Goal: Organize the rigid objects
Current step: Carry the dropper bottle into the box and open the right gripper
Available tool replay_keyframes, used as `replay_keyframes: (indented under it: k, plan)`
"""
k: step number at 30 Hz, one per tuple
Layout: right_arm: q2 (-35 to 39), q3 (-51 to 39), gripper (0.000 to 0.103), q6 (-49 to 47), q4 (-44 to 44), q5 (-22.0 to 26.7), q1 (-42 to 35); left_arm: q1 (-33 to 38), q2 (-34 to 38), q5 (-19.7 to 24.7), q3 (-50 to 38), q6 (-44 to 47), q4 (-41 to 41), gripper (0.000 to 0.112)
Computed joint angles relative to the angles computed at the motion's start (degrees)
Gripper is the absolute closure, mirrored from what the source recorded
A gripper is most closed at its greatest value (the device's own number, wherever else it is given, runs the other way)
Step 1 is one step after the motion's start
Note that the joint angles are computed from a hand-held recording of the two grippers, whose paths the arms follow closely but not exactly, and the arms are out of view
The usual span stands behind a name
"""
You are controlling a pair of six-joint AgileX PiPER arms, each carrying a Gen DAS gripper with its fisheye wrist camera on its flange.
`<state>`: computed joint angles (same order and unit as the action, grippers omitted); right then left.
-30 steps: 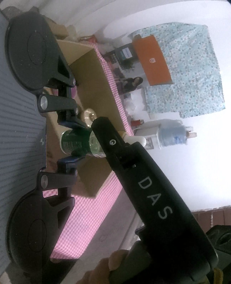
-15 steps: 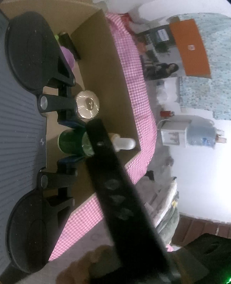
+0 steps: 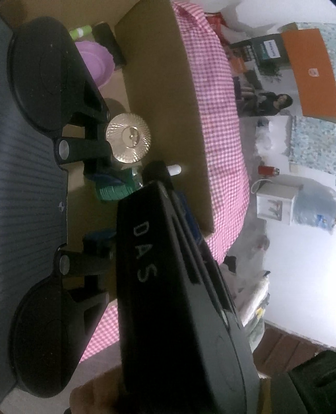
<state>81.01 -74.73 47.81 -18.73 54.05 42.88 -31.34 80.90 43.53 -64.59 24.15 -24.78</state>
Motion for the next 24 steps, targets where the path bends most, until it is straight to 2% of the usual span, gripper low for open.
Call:
replay_keyframes:
  k: [3, 5, 10, 11, 12, 14, 19, 24]
  plan:
    - [-0.75, 0.81, 0.074, 1.33, -1.27, 0.18, 0.51, 0.09, -1.06, 0.33, 0.74, 0.04, 0.24, 0.074]
    - [-1.53, 1.46, 0.074, 3.56, -2.97, 0.61, 1.42, 0.53, -2.26, 0.23, 1.60, 0.77, -0.64, 0.065]
    - [-5.14, 3.31, 0.070, 11.03, -6.62, 2.34, 6.04, 1.24, -7.24, 0.24, 4.50, 2.13, -1.51, 0.054]
    - [-6.16, 3.74, 0.066, 13.31, -8.05, 2.93, 7.76, 1.58, -8.33, 0.26, 5.12, 2.70, -1.88, 0.052]
    - [-7.00, 4.07, 0.056, 15.59, -9.66, 3.60, 9.46, 1.94, -9.49, 0.31, 5.80, 3.21, -2.26, 0.051]
    - [-8.24, 4.19, 0.050, 20.71, -13.80, 6.04, 13.83, 2.30, -11.67, 0.52, 7.03, 3.71, -2.56, 0.049]
    - [-9.96, 4.21, 0.050, 29.93, -20.03, 11.87, 23.32, 3.30, -16.93, 1.62, 9.92, 5.05, -3.15, 0.048]
    - [-8.75, 1.85, 0.050, 31.92, -21.22, 15.48, 26.19, 5.11, -22.91, 2.77, 12.94, 5.27, -3.57, 0.047]
